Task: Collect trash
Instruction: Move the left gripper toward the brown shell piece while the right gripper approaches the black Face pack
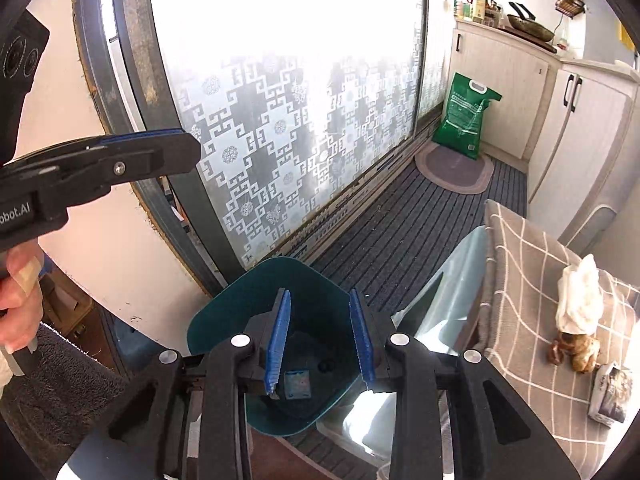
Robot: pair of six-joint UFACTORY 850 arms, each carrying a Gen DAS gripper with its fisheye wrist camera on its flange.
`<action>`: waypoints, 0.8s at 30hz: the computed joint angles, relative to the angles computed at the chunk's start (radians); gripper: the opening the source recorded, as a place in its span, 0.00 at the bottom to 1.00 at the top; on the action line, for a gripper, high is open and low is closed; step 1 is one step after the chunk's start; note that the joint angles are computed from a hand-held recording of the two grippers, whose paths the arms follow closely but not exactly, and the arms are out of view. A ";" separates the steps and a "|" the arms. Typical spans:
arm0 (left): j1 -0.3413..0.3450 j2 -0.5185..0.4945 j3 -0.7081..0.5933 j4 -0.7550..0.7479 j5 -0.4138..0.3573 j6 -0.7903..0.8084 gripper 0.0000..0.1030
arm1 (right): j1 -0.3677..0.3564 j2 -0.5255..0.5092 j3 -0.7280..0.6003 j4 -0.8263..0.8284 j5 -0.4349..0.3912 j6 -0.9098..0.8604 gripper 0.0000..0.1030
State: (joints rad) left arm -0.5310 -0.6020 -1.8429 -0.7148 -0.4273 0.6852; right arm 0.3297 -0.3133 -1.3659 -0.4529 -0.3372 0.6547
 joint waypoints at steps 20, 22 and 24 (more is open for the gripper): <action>-0.147 -0.163 -0.211 0.114 -0.114 -0.068 0.28 | -0.133 0.273 0.307 -0.534 -0.046 0.601 0.40; -0.162 -0.189 -0.244 0.143 -0.127 -0.085 0.29 | -0.142 0.294 0.332 -0.563 -0.047 0.637 0.50; -0.180 -0.209 -0.267 0.185 -0.121 -0.097 0.35 | -0.151 0.315 0.356 -0.596 -0.043 0.674 0.56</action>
